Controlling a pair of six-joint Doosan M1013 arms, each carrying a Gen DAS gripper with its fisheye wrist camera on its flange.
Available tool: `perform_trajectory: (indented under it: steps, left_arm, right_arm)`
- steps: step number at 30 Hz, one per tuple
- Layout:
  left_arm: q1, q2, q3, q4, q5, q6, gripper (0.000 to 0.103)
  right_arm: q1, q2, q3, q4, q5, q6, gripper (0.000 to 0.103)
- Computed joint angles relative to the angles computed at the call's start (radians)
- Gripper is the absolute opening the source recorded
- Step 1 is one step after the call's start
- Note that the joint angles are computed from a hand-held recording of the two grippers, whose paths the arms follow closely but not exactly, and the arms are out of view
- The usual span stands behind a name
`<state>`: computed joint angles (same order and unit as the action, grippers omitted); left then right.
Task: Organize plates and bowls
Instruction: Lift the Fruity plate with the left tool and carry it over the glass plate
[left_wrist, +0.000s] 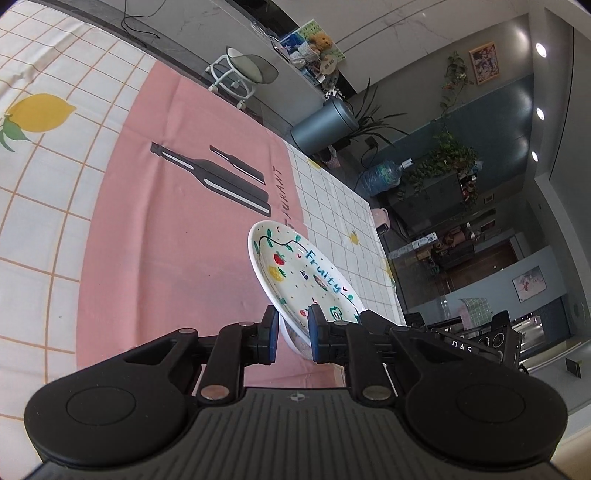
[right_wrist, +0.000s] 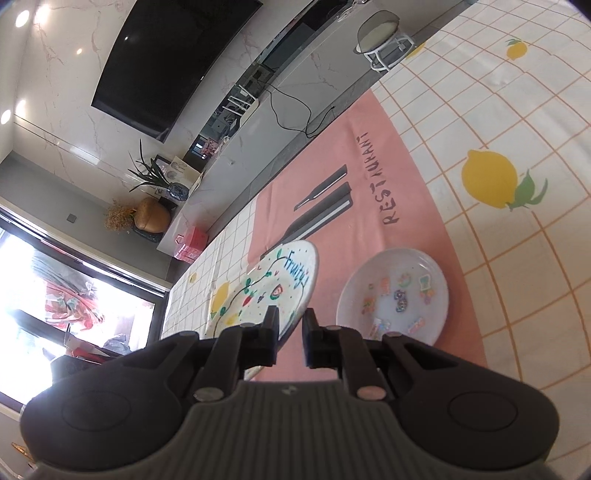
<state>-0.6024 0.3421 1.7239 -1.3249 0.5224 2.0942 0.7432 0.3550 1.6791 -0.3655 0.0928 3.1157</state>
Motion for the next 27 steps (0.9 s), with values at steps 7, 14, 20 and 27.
perform_trajectory:
  steps: [7,14,20,27]
  left_arm:
    - [-0.01,0.032,-0.05,0.083,0.118,-0.05,0.018]
    - [-0.033,0.057,-0.105,0.176,0.211,-0.085,0.018]
    - [-0.061,0.073,-0.149,0.302,0.283,-0.142,0.022]
    - [-0.083,0.075,-0.179,0.385,0.349,-0.166,0.025]
  right_arm:
    - [0.028,-0.056,0.068,-0.411,0.043,0.467,0.011]
    - [0.068,-0.118,0.127,-0.532,0.132,0.635,0.011]
    - [0.104,-0.156,0.15,-0.433,0.214,0.552,0.013]
    - [0.134,-0.192,0.193,-0.497,0.232,0.66,0.013]
